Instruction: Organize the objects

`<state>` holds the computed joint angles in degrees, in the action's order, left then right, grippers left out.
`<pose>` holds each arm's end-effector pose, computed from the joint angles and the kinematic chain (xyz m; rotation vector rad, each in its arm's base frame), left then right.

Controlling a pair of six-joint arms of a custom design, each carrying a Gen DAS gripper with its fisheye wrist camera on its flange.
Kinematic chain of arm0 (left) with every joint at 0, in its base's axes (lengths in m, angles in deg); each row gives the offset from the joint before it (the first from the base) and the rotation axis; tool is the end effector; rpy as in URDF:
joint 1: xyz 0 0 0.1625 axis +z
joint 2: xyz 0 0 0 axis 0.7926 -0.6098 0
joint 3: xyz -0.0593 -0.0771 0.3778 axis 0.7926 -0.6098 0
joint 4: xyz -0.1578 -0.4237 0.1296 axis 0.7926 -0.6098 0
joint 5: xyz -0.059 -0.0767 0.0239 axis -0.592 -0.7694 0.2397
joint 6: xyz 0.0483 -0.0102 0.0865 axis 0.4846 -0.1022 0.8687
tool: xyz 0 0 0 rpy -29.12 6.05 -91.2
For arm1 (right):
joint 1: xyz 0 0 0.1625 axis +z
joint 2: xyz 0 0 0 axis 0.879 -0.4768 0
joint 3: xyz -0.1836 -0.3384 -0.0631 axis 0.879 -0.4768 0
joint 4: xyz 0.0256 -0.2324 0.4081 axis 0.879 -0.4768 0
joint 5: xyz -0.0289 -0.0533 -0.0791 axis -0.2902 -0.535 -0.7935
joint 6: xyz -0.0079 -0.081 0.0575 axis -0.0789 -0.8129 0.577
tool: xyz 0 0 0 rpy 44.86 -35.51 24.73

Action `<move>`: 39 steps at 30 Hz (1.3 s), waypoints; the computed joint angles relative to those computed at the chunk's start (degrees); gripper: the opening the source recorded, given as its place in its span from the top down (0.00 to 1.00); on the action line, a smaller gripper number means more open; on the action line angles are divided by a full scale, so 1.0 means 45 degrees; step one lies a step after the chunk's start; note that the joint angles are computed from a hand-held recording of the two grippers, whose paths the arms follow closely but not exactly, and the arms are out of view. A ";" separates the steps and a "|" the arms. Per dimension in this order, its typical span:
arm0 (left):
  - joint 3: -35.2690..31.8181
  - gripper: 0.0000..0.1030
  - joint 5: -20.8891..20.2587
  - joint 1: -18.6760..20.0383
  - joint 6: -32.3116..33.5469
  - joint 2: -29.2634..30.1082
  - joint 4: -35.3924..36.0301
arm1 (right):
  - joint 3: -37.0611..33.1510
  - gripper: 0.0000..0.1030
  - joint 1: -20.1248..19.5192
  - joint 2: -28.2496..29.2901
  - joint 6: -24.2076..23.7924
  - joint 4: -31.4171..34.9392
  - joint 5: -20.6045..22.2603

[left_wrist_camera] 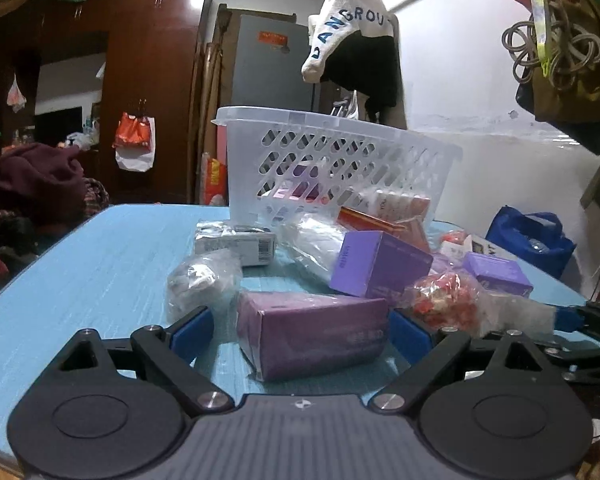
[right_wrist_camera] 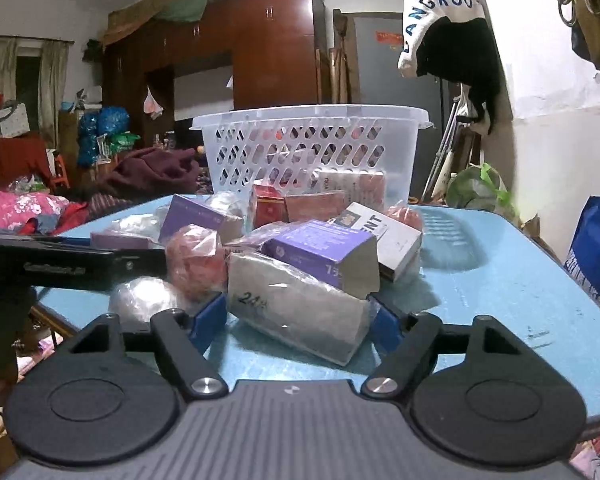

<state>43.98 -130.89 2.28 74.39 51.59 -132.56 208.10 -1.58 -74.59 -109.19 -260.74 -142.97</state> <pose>-0.1938 -0.5707 -0.1023 1.0871 2.3277 -1.2547 -0.0798 -0.4672 0.1678 0.6214 -2.0175 1.4428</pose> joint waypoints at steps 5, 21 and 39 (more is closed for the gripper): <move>0.0209 0.22 -0.0591 0.0153 0.0235 -0.0061 -0.0538 | 0.0268 0.24 -0.0265 -0.0259 0.0056 -0.0558 0.0030; 0.1011 0.23 -0.2129 0.0420 0.0368 -0.0801 -0.1987 | 0.0619 0.24 -0.0903 -0.1449 0.0911 -0.0683 0.0663; 0.0550 0.23 -0.3406 0.0787 -0.0235 -0.1410 -0.0948 | 0.0104 0.24 -0.0626 -0.1680 0.0833 -0.0489 0.1777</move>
